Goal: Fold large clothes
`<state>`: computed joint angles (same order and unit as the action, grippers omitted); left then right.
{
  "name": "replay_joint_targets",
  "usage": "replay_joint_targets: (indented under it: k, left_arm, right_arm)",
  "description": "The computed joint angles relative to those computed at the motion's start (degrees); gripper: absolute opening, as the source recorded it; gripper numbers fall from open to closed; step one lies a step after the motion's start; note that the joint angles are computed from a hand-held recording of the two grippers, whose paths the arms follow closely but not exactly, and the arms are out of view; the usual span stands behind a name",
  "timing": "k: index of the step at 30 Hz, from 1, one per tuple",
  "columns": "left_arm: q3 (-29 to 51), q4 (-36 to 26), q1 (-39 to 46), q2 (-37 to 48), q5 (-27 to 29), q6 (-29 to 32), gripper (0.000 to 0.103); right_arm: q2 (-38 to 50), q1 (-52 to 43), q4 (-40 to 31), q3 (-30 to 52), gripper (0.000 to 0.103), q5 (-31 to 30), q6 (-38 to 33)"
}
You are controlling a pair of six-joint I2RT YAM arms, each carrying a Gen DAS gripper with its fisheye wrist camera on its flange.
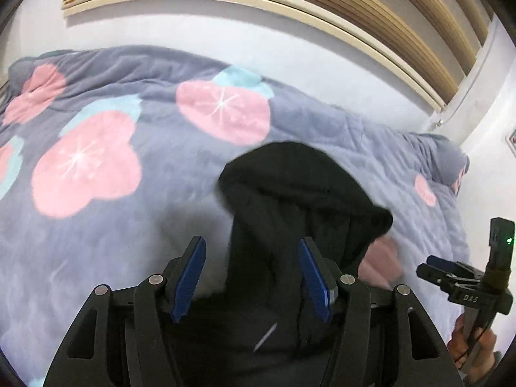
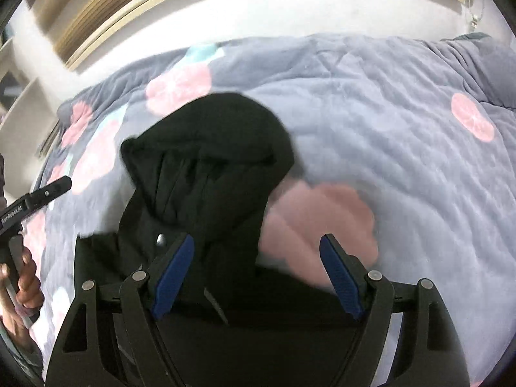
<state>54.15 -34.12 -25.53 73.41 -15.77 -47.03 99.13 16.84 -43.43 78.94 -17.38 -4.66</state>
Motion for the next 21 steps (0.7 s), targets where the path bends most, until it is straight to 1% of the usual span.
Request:
replay_joint_targets:
  k: [4, 8, 12, 14, 15, 16, 17, 18, 19, 20, 21]
  left_arm:
    - [2.1, 4.4, 5.8, 6.2, 4.6, 3.9, 0.062]
    - [3.9, 8.9, 11.4, 15.3, 9.6, 6.2, 0.062]
    - [7.2, 8.5, 14.2, 23.0, 11.4, 8.6, 0.061]
    - [9.1, 8.2, 15.5, 26.6, 11.8, 9.6, 0.061]
    - [9.6, 8.7, 16.1, 27.9, 11.7, 9.8, 0.058]
    - [9.8, 9.3, 16.6, 28.6, 11.6, 10.4, 0.035]
    - [10.0, 9.9, 17.2, 29.4, 12.0, 11.1, 0.018]
    - [9.5, 11.2, 18.5, 29.3, 14.6, 11.1, 0.011]
    - [8.2, 12.6, 19.1, 27.7, 15.6, 10.6, 0.009]
    - [5.6, 15.2, 19.7, 24.7, 16.7, 10.6, 0.009]
    - [2.5, 17.8, 20.3, 20.6, 17.7, 10.8, 0.009]
  right_arm:
    - [8.3, 0.0, 1.5, 6.3, 0.083, -1.3, 3.6]
    - [16.3, 0.3, 1.3, 12.2, 0.083, -1.9, 6.1]
    - [21.3, 1.3, 1.9, 15.5, 0.083, -1.2, 7.4]
    - [24.9, 1.9, 1.0, 18.8, 0.083, -0.4, 8.2]
    - [26.1, 2.1, 0.8, 19.8, 0.081, -0.6, 8.3]
    - [27.5, 2.3, 0.3, 21.3, 0.061, -0.6, 8.4]
    - [28.8, 2.6, -0.5, 22.8, 0.035, 0.0, 8.0]
    - [29.8, 2.8, -1.8, 24.5, 0.024, 0.3, 7.5]
    - [29.2, 2.7, -1.1, 24.2, 0.020, 0.4, 7.7]
    - [27.5, 2.3, 1.0, 22.5, 0.016, 0.0, 8.0]
    - [24.3, 1.8, 4.0, 19.4, 0.016, -0.1, 7.9]
